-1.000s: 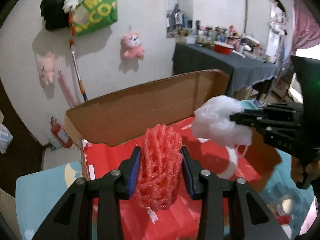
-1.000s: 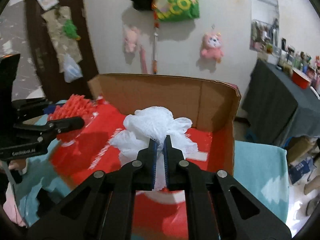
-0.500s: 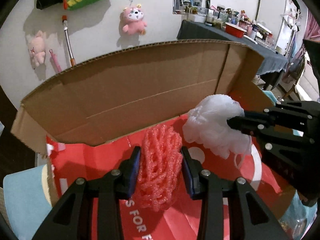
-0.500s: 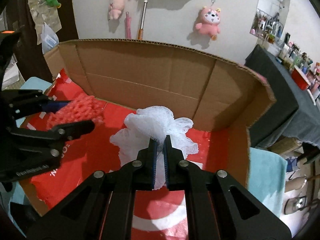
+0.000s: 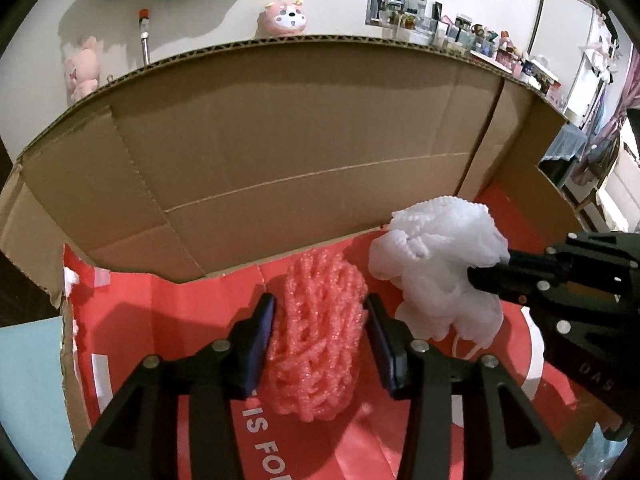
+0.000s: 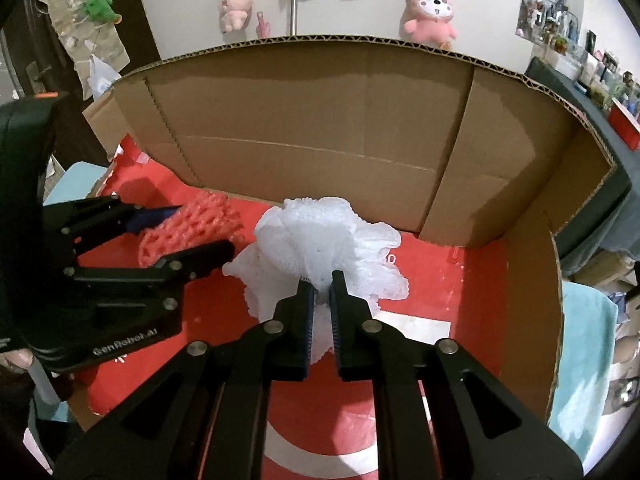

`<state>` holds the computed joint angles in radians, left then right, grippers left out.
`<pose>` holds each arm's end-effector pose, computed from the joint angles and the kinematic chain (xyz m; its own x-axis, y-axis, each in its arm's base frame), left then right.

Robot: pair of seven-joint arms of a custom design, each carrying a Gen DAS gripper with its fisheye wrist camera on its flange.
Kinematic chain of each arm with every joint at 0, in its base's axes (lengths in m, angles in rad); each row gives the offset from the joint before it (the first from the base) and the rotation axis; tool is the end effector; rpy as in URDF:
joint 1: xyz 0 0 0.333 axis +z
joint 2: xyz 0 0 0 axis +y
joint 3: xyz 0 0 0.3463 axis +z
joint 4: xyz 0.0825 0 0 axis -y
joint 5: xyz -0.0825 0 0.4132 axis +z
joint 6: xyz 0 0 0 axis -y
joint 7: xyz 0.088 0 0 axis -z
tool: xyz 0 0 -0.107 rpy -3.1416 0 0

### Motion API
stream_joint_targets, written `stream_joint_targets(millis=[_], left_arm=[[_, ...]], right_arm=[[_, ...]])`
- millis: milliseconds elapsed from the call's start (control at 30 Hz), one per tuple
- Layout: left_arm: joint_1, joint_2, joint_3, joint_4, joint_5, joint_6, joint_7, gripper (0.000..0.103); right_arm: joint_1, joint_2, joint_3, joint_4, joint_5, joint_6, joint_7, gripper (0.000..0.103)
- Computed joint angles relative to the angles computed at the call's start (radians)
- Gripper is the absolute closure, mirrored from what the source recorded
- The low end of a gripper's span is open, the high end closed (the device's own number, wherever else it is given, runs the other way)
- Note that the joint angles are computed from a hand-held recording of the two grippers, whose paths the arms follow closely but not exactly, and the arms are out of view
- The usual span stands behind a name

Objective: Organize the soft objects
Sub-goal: 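Carry both items into the red-lined box and open both tools to release, then withdraw both tools from the box back toward the table items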

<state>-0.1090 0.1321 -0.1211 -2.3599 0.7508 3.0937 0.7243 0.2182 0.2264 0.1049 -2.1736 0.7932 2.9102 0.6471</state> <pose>0.5310 -0.1818 0.3358 -0.1310 -0.9904 0.0448 -0.8136 0.0816 -0.5757 0.5962 0.1518 0.3400 0.5050 -0.8594 -0.0798 -0.7336 -0.3787 -0.5643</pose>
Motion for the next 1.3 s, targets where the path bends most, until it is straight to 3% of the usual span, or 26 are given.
stream_joint_targets(millis=[367,467,567,633,667,800,967,1100,1267,1300], left_arm=[[-0.006,-0.009,0.004,-0.006,0.018,-0.004,-0.02,0.041],[-0.013,-0.021,0.015,-0.014,0.052,0.0,-0.056,0.033],[-0.022,-0.042,0.028,-0.021,0.124,-0.002,-0.125,0.028],[-0.02,-0.065,0.03,-0.03,0.176,-0.001,-0.18,0.022],[-0.019,-0.077,0.031,-0.034,0.212,-0.001,-0.215,0.021],[0.011,-0.161,0.007,-0.066,0.413,-0.007,-0.415,0.016],[0.07,-0.303,-0.056,-0.128,0.604,0.016,-0.648,0.002],[0.106,-0.455,-0.114,-0.193,0.76,0.029,-0.841,0.0],[0.057,-0.648,-0.118,-0.294,0.859,0.012,-0.995,0.0],[0.035,-0.697,-0.117,-0.328,0.832,-0.002,-0.984,0.0]], right_arm=[[-0.006,-0.005,-0.013,0.012,-0.007,-0.055,0.032,0.091],[-0.011,-0.011,-0.014,0.012,-0.001,-0.066,0.033,0.083],[-0.004,-0.019,-0.021,0.004,-0.018,-0.065,0.053,0.072],[-0.001,-0.029,-0.021,-0.008,-0.022,-0.051,0.058,0.04],[-0.01,-0.041,-0.008,-0.019,0.013,-0.039,0.026,0.035],[-0.011,-0.098,0.009,-0.063,0.109,0.021,-0.064,0.035],[0.001,-0.236,-0.006,-0.141,0.292,0.014,-0.218,0.033],[0.052,-0.389,-0.049,-0.231,0.464,0.029,-0.383,0.024],[0.137,-0.605,-0.103,-0.364,0.67,0.078,-0.598,0.023],[0.152,-0.661,-0.11,-0.394,0.731,0.09,-0.665,0.022]])
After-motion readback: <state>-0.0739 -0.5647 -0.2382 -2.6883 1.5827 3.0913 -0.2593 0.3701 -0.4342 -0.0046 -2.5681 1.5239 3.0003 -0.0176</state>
